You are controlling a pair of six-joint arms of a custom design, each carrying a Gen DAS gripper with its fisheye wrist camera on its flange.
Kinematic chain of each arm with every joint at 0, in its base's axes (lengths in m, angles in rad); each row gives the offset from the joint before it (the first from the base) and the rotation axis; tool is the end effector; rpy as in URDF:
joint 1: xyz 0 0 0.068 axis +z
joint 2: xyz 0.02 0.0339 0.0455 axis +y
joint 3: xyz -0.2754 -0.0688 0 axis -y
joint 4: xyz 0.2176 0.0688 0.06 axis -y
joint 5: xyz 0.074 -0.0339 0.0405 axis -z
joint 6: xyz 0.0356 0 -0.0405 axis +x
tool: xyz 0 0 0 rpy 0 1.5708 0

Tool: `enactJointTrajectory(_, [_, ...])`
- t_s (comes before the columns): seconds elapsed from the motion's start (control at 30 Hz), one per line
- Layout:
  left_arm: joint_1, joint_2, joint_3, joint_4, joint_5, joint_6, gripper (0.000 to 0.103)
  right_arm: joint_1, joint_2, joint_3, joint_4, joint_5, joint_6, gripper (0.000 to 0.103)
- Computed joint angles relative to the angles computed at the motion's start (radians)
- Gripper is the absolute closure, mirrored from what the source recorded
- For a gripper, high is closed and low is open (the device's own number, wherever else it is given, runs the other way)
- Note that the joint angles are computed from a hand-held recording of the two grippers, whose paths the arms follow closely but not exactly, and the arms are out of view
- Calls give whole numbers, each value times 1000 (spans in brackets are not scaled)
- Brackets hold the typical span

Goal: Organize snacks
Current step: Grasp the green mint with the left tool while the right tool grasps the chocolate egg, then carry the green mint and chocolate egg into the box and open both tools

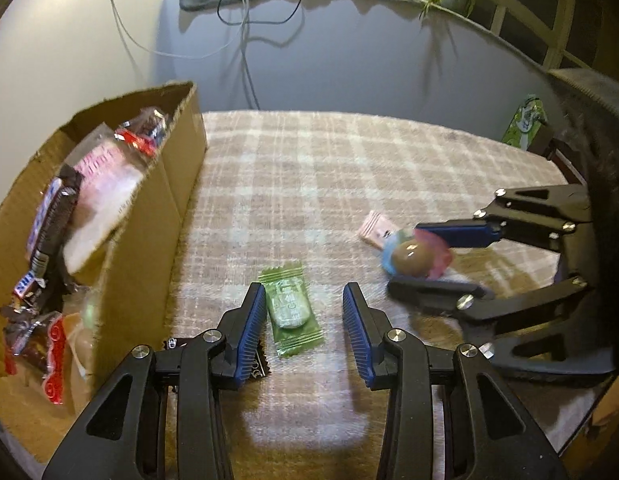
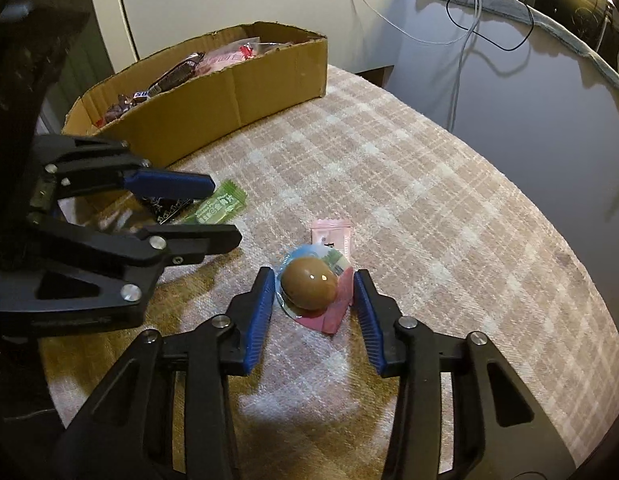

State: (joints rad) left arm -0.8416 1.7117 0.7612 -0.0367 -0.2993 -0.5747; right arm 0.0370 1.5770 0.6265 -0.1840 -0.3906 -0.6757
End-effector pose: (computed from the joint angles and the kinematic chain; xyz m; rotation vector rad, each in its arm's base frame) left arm 0.2034 -0.2119 0.1538 0.2207 2.4955 -0.2023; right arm 0.2415 0.0225 0.1498 -1.0111 2.3903 0.3065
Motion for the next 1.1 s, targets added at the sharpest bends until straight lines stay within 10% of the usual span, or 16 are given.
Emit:
enactJointTrajectory(0.2, [-1, 4, -4, 10, -24, 2, 82, -27, 1, 10, -30, -21, -13, 68])
enactJointTrajectory(1.1, [-51, -219, -84, 11, -59, -25, 84, -155, -166, 50, -221, -103, -16, 73])
